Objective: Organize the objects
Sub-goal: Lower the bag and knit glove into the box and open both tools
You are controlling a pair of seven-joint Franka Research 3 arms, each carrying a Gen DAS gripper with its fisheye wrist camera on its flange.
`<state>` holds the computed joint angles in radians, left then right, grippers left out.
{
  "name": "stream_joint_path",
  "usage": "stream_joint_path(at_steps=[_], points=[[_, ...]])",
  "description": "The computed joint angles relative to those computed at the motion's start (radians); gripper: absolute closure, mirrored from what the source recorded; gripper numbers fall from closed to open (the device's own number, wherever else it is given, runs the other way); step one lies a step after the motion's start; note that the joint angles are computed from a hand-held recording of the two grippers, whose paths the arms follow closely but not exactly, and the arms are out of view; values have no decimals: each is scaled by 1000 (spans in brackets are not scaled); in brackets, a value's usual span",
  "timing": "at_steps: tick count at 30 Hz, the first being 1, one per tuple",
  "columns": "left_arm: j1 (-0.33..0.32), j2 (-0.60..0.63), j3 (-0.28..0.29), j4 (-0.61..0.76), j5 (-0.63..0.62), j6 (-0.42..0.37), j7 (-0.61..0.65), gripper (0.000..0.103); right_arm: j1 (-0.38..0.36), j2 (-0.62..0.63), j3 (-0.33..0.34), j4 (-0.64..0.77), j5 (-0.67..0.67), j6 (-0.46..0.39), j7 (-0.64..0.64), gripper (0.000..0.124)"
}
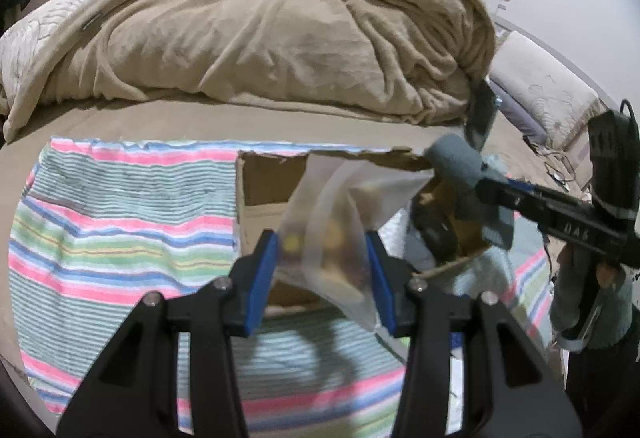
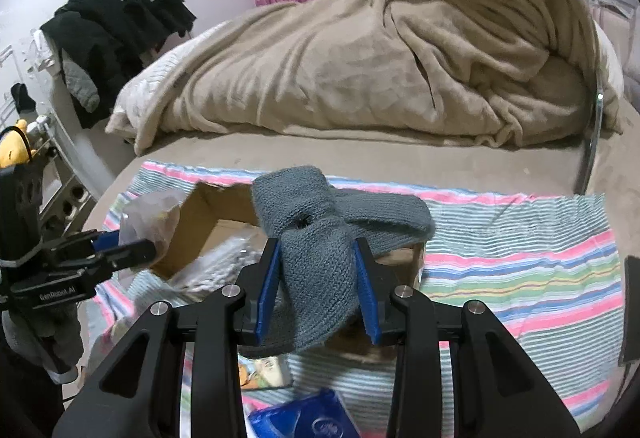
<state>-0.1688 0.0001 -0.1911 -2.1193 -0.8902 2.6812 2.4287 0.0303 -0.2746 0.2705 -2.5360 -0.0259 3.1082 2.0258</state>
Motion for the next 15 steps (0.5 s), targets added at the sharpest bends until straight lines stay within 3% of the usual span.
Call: stream_joint_path(at_steps=[5, 8, 13, 15], points=[[3, 44, -12, 32, 43, 5, -41, 57, -31, 58, 14, 21, -39, -7, 25, 86], [9, 71, -22, 50, 105, 2, -96, 56, -108, 86, 70, 37, -153, -30, 124, 86], [18, 100, -46, 55, 192, 41, -165, 55, -142, 106, 83, 46, -308, -35, 253, 85], [25, 102, -55, 58, 193, 40, -172, 45, -125, 105, 65, 50, -333, -40, 277, 84]])
